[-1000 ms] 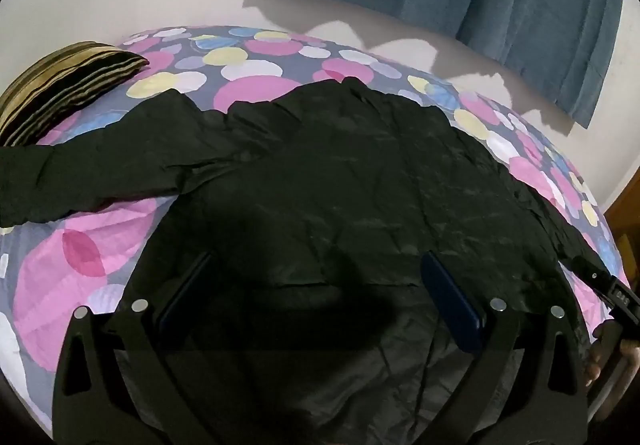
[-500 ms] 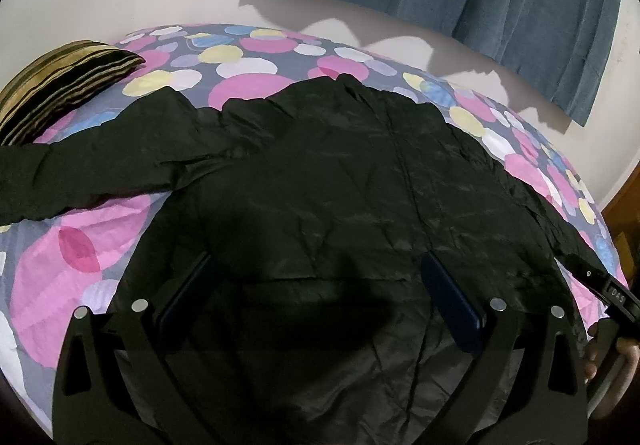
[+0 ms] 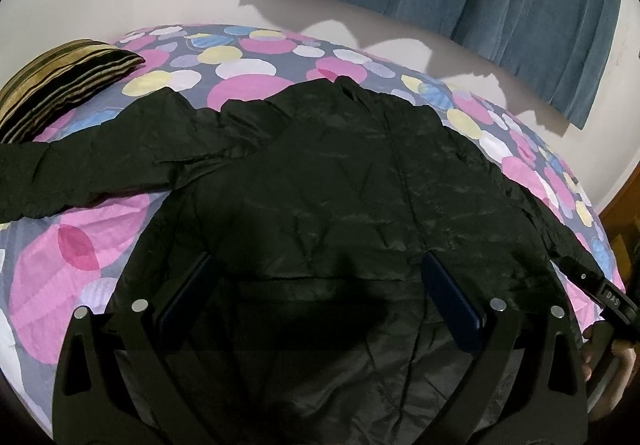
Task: Fold large clothes
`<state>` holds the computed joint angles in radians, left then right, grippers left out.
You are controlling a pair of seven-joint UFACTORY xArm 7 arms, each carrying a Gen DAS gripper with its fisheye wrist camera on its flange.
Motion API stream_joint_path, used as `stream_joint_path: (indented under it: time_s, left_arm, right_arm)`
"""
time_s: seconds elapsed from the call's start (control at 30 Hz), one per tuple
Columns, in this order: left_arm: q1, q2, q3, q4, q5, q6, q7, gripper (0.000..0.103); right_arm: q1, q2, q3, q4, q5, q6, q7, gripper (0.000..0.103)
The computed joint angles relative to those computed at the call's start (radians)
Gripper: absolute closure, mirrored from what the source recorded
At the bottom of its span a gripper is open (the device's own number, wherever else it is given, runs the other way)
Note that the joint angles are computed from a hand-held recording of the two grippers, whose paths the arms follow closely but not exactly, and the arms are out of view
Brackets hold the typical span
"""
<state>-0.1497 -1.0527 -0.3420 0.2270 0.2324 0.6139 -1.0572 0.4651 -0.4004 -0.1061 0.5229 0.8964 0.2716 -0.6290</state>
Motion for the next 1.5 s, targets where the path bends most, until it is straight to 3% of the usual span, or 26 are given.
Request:
stream_joint_path:
  time_s: [1.3, 1.5]
  left_arm:
    - [-0.012, -0.031, 0.001, -0.005, -0.006, 0.019, 0.007, 0.002]
    - [-0.002, -0.031, 0.052, -0.004, -0.018, 0.052, 0.039, 0.002]
  right_arm:
    - [0.011, -0.008, 0.004, -0.007, -0.001, -0.011, 0.015, 0.004]
    - [-0.044, -0.016, -0.022, 0.009, -0.033, -0.002, 0.045, 0.004]
